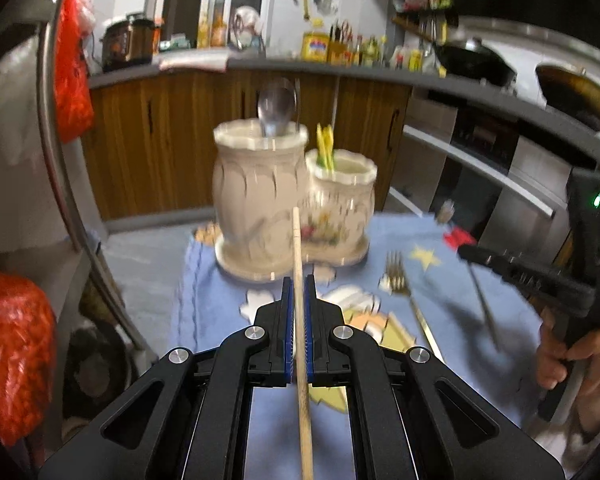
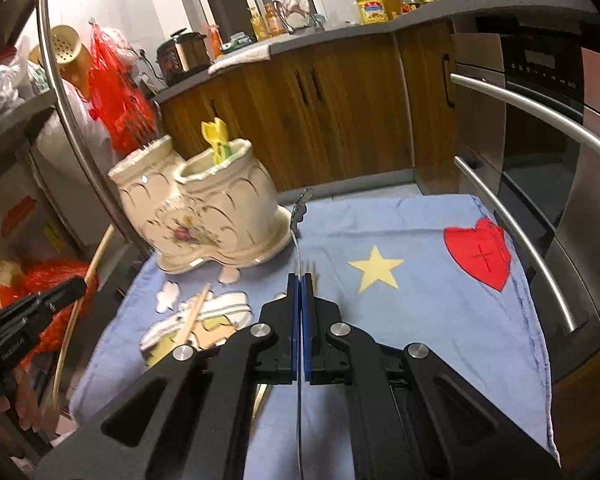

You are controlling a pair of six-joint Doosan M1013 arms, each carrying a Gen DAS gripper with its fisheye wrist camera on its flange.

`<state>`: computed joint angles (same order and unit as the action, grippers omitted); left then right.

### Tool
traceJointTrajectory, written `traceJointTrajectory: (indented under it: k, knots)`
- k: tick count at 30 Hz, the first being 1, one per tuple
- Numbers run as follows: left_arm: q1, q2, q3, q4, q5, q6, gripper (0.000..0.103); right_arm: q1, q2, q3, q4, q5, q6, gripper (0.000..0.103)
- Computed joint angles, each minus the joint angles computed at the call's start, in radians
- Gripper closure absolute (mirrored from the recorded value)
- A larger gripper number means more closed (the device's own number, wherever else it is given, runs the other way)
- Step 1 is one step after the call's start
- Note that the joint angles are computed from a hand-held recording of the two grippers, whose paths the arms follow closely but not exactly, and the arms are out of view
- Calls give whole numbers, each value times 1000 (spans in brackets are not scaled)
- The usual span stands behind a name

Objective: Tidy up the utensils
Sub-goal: 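Lift the spoon and chopstick and carry them toward the ceramic holder, then lower the flower spoon into the small pot while the left tool lowers the chopstick into the large pot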

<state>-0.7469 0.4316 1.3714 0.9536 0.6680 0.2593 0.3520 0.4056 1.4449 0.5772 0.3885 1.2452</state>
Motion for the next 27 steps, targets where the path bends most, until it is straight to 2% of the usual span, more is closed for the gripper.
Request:
traceJointTrajectory:
  k: [5,11,15,19,21,24,27]
  knots:
    - [10,-11,-24,124,-19,-75,98,2,7,-36,163,2,-146,102]
    - [48,1,-88,190,-55,-108,98,9,33,-125,223,-9,-237,102]
    - [70,28,-143,278,-68,-143,98,10,61,-188,320,-24,-342,102]
    - [99,68,-221,206,-92,-66,98,11,107,-268,388,-37,-389,102]
    - [108,90,-256,215,-93,-58,98,12,131,-305,397,-37,-384,102]
    - [119,119,-297,270,-97,-88,98,12,168,-353,472,-46,-429,102]
    - [129,149,-330,343,-95,-144,98,14,199,-383,611,-64,-552,102]
